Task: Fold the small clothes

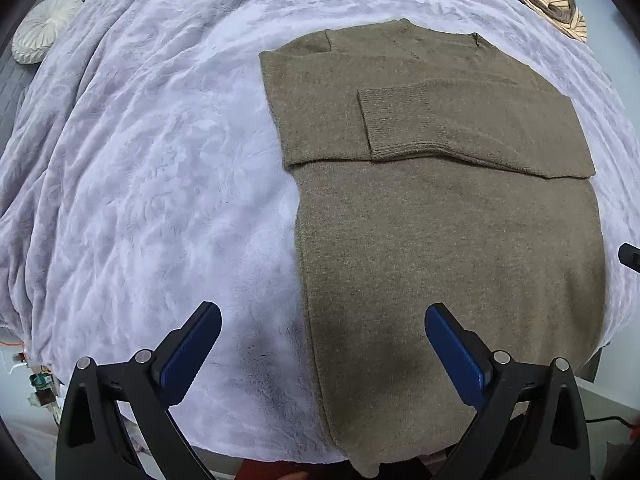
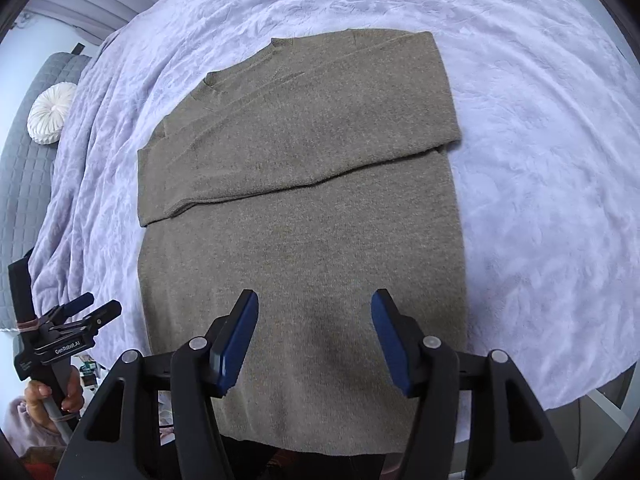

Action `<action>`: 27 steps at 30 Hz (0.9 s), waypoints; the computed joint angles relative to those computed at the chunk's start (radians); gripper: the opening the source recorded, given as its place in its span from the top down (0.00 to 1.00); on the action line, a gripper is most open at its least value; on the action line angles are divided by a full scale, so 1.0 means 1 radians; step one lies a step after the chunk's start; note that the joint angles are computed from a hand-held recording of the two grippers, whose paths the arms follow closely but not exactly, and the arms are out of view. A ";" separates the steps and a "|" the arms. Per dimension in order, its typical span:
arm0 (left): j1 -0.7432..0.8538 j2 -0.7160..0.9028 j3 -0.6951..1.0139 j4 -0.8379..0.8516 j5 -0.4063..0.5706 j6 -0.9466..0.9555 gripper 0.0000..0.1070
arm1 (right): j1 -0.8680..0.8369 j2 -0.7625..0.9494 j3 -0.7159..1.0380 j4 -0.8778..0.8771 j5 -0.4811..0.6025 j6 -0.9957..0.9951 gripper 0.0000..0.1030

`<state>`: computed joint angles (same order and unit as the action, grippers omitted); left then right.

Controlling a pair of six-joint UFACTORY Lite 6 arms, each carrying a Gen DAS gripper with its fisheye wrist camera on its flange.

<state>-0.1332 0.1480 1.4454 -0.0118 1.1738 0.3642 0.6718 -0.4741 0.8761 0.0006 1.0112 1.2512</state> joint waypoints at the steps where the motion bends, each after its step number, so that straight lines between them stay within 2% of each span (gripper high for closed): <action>1: 0.005 -0.005 -0.002 0.000 0.005 0.002 0.05 | 0.011 -0.006 -0.001 -0.004 0.009 0.015 0.31; 2: 0.006 -0.007 -0.004 0.001 0.006 0.001 0.05 | 0.020 -0.013 -0.003 -0.005 0.013 0.024 0.25; 3: 0.012 -0.006 -0.001 -0.005 0.015 0.013 0.05 | 0.029 -0.017 -0.003 -0.006 0.018 0.033 0.25; 9: 0.036 -0.013 -0.001 -0.036 0.053 0.047 0.05 | 0.070 -0.014 0.000 0.004 0.036 0.069 0.25; 27: 0.035 -0.077 -0.113 -0.015 0.048 0.073 0.05 | 0.117 -0.043 -0.059 0.053 0.038 0.115 0.25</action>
<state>-0.0982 0.0711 1.3329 -0.0267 1.2218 0.4372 0.7887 -0.5166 0.8170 0.0540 1.0490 1.3660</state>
